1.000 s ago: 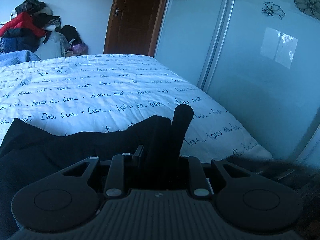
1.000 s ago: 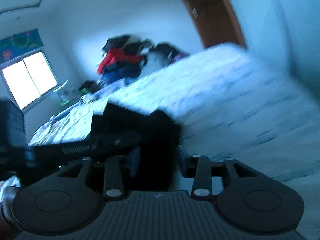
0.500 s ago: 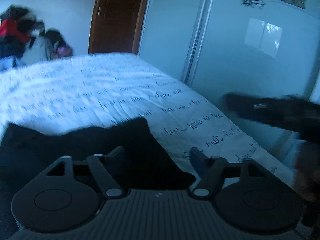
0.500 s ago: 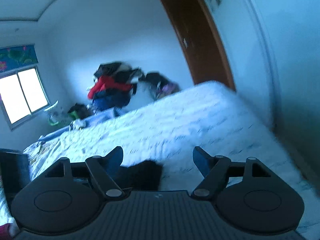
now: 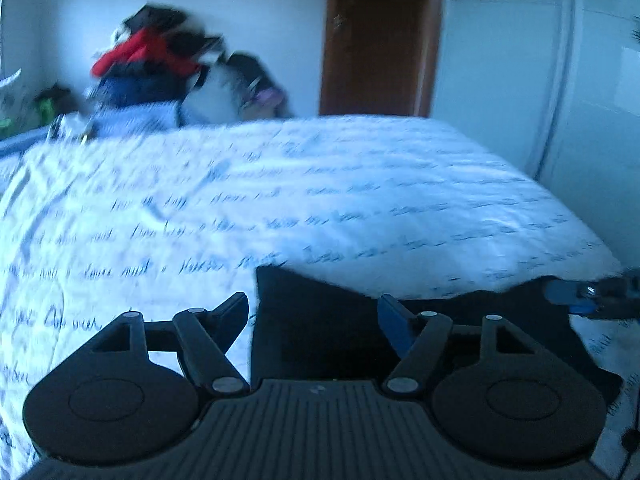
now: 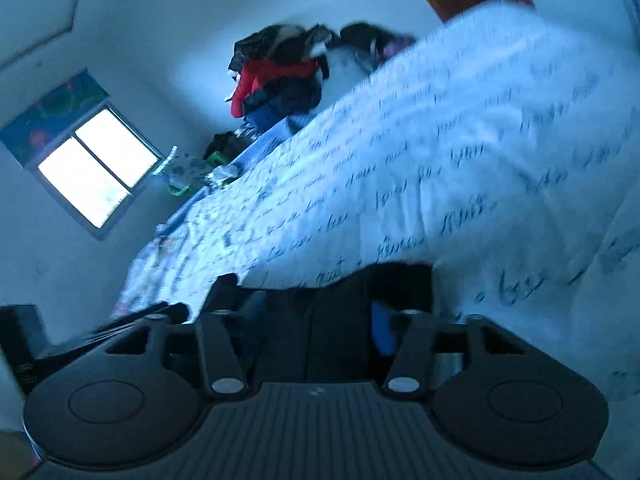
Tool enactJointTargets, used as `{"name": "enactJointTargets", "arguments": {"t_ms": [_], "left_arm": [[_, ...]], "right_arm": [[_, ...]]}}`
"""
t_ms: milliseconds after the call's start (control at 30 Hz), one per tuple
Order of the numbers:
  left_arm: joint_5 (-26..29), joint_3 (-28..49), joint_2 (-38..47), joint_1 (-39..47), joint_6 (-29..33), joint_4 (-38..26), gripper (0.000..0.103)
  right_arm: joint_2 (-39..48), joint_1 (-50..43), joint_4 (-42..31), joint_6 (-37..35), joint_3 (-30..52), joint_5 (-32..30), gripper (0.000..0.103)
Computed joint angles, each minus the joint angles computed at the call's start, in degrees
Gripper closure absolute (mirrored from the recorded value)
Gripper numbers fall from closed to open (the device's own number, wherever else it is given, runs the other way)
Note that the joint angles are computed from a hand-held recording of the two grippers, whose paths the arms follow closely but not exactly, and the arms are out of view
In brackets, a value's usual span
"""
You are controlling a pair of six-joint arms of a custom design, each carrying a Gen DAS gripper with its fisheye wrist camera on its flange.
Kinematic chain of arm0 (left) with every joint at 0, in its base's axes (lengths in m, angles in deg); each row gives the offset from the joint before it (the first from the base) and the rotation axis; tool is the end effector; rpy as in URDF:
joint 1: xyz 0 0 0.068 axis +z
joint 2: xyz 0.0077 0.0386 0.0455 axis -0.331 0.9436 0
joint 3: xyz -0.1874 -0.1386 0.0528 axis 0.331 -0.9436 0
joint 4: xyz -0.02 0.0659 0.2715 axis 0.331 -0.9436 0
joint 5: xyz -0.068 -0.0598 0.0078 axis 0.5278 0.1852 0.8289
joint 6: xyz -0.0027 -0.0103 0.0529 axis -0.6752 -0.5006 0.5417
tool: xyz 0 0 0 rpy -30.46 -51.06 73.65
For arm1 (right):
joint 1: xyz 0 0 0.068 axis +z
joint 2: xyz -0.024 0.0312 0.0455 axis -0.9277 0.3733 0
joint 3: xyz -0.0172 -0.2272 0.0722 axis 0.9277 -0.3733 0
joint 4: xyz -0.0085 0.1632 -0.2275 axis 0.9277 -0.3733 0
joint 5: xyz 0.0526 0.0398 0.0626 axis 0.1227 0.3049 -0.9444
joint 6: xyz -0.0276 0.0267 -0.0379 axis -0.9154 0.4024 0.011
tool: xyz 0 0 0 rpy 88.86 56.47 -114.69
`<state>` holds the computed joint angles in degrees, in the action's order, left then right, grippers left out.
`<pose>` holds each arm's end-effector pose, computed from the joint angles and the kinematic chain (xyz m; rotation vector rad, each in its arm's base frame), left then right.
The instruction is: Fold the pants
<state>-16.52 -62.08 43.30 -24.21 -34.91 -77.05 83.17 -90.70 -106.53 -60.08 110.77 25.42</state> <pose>0.2425 -0.0193 0.1647 0.0138 2.2065 -0.0370 0.3335 -0.1048 0.1268 -0.0652 2.1686 1.1089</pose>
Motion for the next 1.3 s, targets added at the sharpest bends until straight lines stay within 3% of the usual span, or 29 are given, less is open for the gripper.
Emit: {"name": "enactJointTargets", "arguments": {"t_ms": [100,167,333,467,533,633,700,733,833,900,967,1067,1133,1200,1300], "left_arm": [[-0.17,3.68,7.7,0.96,-1.98,0.22,0.033],[-2.79,4.74,11.09,0.4,-3.58,0.92,0.035],[-8.89,7.17,18.28,-1.05,-7.91,4.82,0.034],[-10.69,8.99,21.44,-1.09,-8.81,5.2,0.034],[-10.91,6.49,17.01,-1.07,-8.53,4.5,0.035],[-10.63,0.24,5.77,-1.11,-7.16,2.79,0.035],[-8.51,-2.19,0.71,-0.95,-6.6,1.41,0.031],[-7.53,-2.37,-0.01,-1.0,-6.3,0.72,0.03],[-7.0,-0.02,5.05,-1.93,-5.16,0.64,0.029],[-6.98,-0.19,5.64,-2.07,-5.88,-0.01,0.03],[-5.13,-3.46,-0.62,-1.75,-6.37,-1.4,0.031],[-8.58,-10.41,-16.26,-5.0,-5.6,-6.48,0.028],[-10.93,-14.04,-25.74,-8.07,-5.4,-11.3,0.026],[-9.23,-15.53,-29.49,-9.72,-3.37,-15.16,0.024],[-10.79,-18.64,-36.32,-13.46,-1.63,-20.41,0.024]], "right_arm": [[0.42,0.19,1.68,-0.29,-0.46,0.99,0.094],[-1.32,0.53,5.15,1.25,-2.51,2.14,0.097],[-10.79,3.17,18.95,5.96,-11.91,11.75,0.098],[-9.81,7.01,19.13,3.5,-11.29,20.6,0.095],[-9.61,7.12,17.84,2.06,-11.14,22.54,0.084],[-15.25,6.25,19.34,2.38,-15.49,25.86,0.082],[-23.45,6.07,22.3,1.2,-21.71,29.4,0.082],[-26.33,5.56,22.09,-0.81,-23.54,27.93,0.082],[-29.45,5.61,10.18,-11.97,-22.9,18.12,0.082],[-29.09,8.32,5.1,-17.86,-22.34,22.32,0.083],[-29.88,9.56,7.39,-20.65,-24.83,27.8,0.083],[-34.37,6.68,7.12,-18.02,-27.31,25.55,0.082],[-37.89,5.01,5.46,-19.96,-28.98,21.37,0.081],[-38.74,6.19,1.39,-22.89,-28.79,22.43,0.082],[-40.36,7.03,1.33,-26.95,-31.51,26.36,0.082]]}}
